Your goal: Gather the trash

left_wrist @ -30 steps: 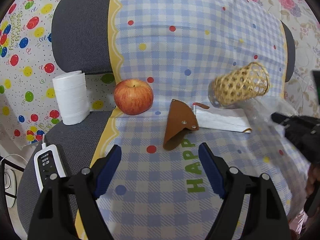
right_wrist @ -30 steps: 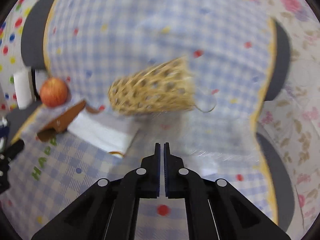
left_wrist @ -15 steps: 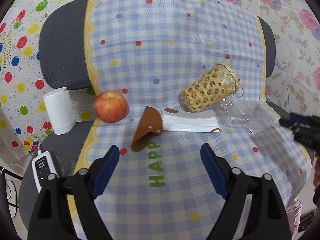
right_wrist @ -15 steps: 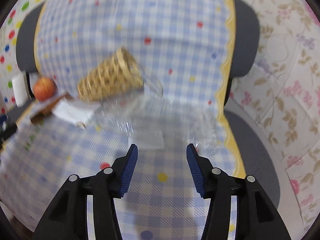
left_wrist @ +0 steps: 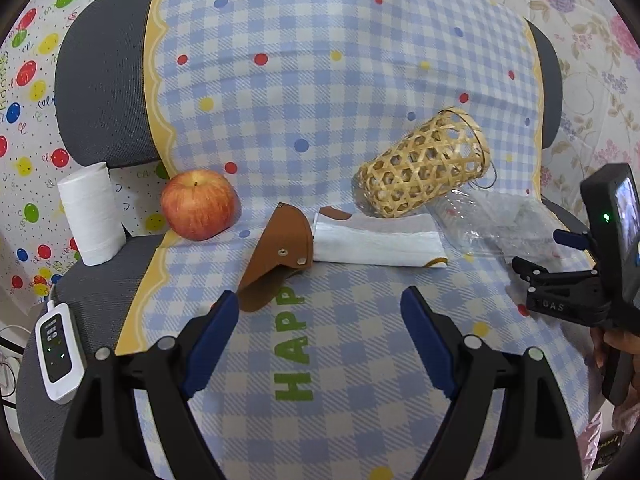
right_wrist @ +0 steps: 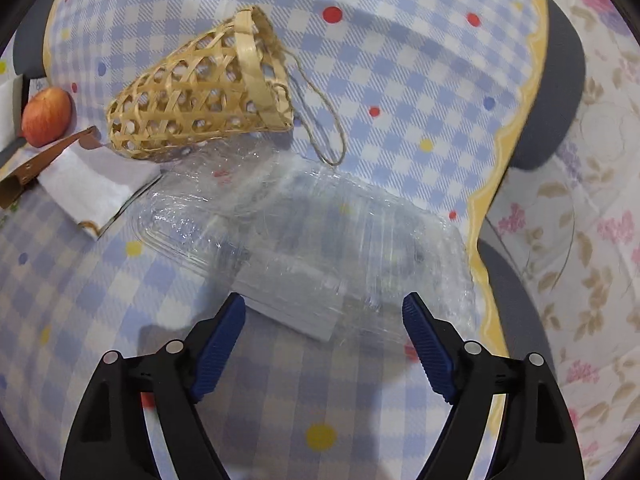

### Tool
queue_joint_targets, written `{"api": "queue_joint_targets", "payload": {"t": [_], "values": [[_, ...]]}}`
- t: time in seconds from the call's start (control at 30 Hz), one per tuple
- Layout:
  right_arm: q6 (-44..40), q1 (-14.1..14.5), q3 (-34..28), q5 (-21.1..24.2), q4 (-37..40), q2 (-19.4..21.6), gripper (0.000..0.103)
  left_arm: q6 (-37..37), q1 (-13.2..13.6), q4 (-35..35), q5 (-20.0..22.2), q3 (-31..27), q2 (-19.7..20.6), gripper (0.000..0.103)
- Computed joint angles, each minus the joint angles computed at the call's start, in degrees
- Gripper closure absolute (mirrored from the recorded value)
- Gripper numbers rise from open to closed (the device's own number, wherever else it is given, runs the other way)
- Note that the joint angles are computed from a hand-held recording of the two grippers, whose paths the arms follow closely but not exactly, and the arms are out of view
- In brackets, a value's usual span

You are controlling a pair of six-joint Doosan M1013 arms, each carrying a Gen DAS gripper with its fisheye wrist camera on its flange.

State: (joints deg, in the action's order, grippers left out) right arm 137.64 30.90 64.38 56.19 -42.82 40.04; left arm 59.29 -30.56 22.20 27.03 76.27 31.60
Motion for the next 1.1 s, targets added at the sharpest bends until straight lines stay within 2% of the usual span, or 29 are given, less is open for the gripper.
{"api": "queue_joint_targets", "payload": {"t": [0.1,0.23,0.33,0.4,0.47,0.63,0.73,0.83,0.9,1.0,1.1], "values": [[-0.80,0.03,-1.18,0.08,-2.90,0.73,0.028,0.38,0.10,-0.71,0.18,-0.41,0.35,0.022],[3.36,-0.38,-0.37,-3.41,-5.79,-0.22,0.044,0.94,0.06,-0.95,0.82,-1.02,0.76,0.022],[6.98,-0.40,0.07,-4.50,-10.64,-0.76,0.049,0.84,0.04,-0.37,0.98,-1.30,0.91,0.022],[6.42,-0.43,-0.31,-4.58,-12.00,-0.90,0.051,0.95,0.08,-0.48,0.90,-1.41,0.91,0.022],[4.21,-0.43,-1.18,-3.90,-13.13,-0.83,0.057,0.33,0.06,0.22,1.06,-1.51,0.91,0.022],[-2.31,-0.22,-3.41,-1.47,-12.28,-1.14,0.084,-0.44,0.20,1.07,0.75,-1.27,0.39,0.022],[-0.92,-0.20,-2.31,-1.57,-10.43,-3.23,0.091,-0.99,0.19,1.55,0.34,-0.51,-0.34,0.022],[2.97,-0.78,0.68,-4.10,-5.72,-6.66,0.095,-1.19,0.09,1.66,-0.43,0.40,-1.25,0.022],[5.54,-1.11,3.81,-7.33,-1.97,-9.52,0.096,-1.27,-0.05,1.87,-1.30,1.24,-2.08,0.022],[9.26,-0.61,7.92,-11.03,1.02,-12.82,0.096,-1.50,-0.32,2.48,-2.52,2.55,-3.40,0.022],[15.82,1.18,12.29,-13.28,-1.03,-15.64,0.097,-1.60,-0.65,2.75,-3.63,4.03,-4.81,0.022]]}}
